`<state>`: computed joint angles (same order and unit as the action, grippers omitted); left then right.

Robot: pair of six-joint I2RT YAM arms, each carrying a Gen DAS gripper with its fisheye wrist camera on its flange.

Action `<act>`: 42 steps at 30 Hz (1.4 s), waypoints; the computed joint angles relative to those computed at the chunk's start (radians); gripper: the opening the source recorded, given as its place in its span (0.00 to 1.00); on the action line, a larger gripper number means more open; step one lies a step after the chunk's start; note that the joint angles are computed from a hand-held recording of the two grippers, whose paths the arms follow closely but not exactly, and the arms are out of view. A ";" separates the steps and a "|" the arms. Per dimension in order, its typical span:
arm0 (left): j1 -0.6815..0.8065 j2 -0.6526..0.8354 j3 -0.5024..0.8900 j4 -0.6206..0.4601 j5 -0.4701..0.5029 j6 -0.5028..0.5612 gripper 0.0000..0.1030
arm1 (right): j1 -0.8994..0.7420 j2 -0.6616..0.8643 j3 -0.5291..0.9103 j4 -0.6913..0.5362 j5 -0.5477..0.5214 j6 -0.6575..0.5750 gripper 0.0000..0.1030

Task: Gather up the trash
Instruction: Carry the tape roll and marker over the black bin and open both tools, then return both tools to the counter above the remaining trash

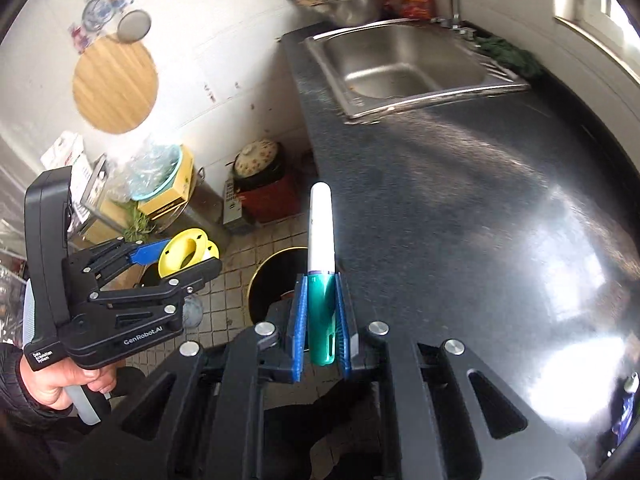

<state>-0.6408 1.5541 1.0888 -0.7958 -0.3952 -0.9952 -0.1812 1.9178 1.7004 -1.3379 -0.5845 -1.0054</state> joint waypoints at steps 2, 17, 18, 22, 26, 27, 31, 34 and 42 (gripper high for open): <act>0.032 -0.057 -0.114 0.062 0.021 -0.025 0.53 | 0.077 -0.030 -0.081 0.043 0.015 0.030 0.14; 0.257 -0.024 -0.548 0.592 0.191 0.047 0.53 | 0.412 0.136 -0.220 0.309 0.162 0.330 0.14; 0.262 -0.016 -0.554 0.607 0.195 0.054 0.53 | 0.419 0.147 -0.211 0.312 0.164 0.343 0.14; 0.272 0.001 -0.549 0.617 0.199 0.084 0.69 | 0.427 0.162 -0.187 0.297 0.162 0.351 0.19; 0.264 -0.005 -0.540 0.582 0.174 0.088 0.79 | 0.402 0.151 -0.176 0.289 0.147 0.358 0.69; 0.265 -0.010 -0.537 0.571 0.173 0.089 0.79 | 0.395 0.146 -0.171 0.278 0.143 0.349 0.69; 0.264 -0.047 -0.528 0.525 0.165 0.092 0.80 | 0.349 0.127 -0.140 0.219 0.133 0.308 0.69; 0.253 -0.072 -0.499 0.476 0.150 0.096 0.81 | 0.301 0.100 -0.122 0.176 0.120 0.286 0.71; 0.093 0.030 -0.179 0.329 0.063 0.204 0.87 | 0.048 0.021 0.001 0.090 0.077 0.179 0.80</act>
